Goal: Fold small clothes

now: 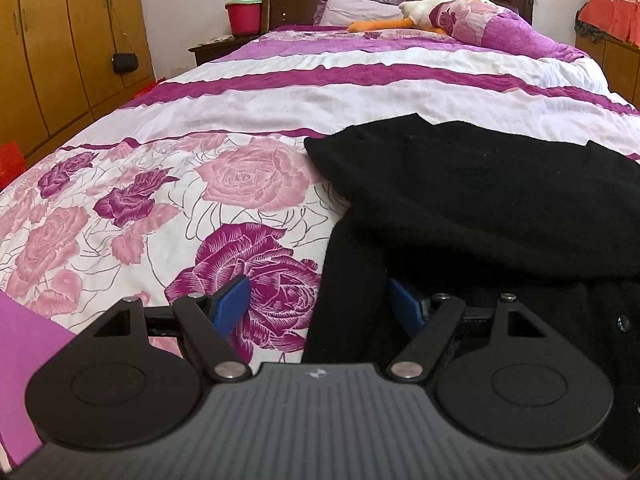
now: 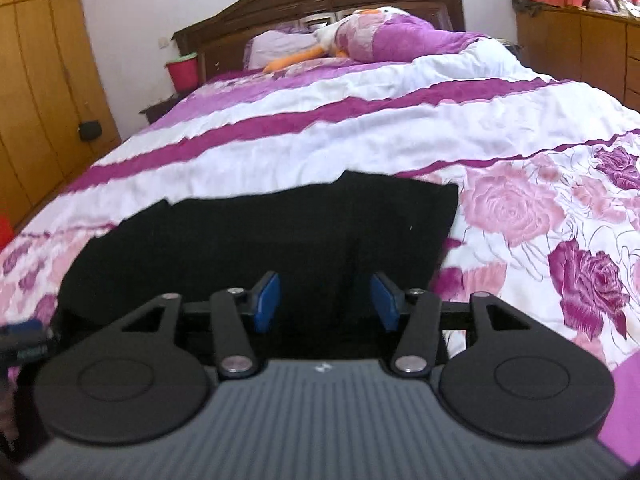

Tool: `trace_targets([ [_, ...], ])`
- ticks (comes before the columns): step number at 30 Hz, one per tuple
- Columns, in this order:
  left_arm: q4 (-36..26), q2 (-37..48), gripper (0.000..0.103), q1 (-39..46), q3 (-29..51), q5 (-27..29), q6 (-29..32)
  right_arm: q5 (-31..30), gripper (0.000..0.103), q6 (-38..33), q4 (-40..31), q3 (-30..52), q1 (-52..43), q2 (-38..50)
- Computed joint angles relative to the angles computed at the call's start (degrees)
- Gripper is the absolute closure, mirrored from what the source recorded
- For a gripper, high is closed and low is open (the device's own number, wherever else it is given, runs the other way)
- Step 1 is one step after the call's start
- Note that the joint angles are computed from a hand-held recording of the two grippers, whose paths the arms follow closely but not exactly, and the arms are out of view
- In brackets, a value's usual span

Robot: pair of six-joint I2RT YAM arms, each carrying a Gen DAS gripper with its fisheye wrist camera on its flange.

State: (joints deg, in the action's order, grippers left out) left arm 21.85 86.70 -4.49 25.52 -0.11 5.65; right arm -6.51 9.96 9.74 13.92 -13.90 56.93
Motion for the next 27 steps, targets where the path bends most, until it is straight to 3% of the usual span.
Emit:
trace_targets([
  [3,-0.20,-0.47,0.023,-0.04,-0.19,-0.08,-0.23,0.05,0.049,1.31,4.66,2.69,-0.41,8.05],
  [7,-0.86,-0.22,0.023,-0.28,0.63,-0.41,-1.20,5.91,0.049,2.43,10.97,7.44,1.82,21.50],
  [10,-0.37,0.81,0.023,-0.46,1.64,-0.45,-2.15,4.20,0.051,4.62,15.86,8.99,1.33,28.17],
  [11,-0.13,1.19,0.023,-0.58,1.89,-0.56,-2.64,3.03,0.059,5.00,16.40,8.87,1.08,28.32],
  [12,0.29,1.75,0.023,-0.73,2.16,-0.78,-3.18,0.95,0.084,4.39,16.07,9.11,0.76,28.17],
  [13,0.86,2.35,0.023,-0.98,2.32,-1.26,-3.69,-1.38,0.091,3.31,15.27,9.49,0.49,27.82],
  [16,3.14,4.04,0.023,-2.10,2.22,-3.55,-4.92,0.87,0.094,0.37,14.22,9.30,2.51,23.38],
  [21,5.87,5.75,0.023,-3.41,1.66,-6.00,-5.11,7.22,0.094,-0.49,22.21,1.96,2.75,9.08],
  [23,6.26,6.28,0.022,-3.92,1.77,-6.87,-5.10,9.20,0.094,-1.61,23.50,1.67,1.65,10.71],
  [27,7.49,7.02,0.022,-4.18,1.54,-7.44,-4.60,6.80,0.093,0.91,23.02,3.71,-2.42,21.55],
])
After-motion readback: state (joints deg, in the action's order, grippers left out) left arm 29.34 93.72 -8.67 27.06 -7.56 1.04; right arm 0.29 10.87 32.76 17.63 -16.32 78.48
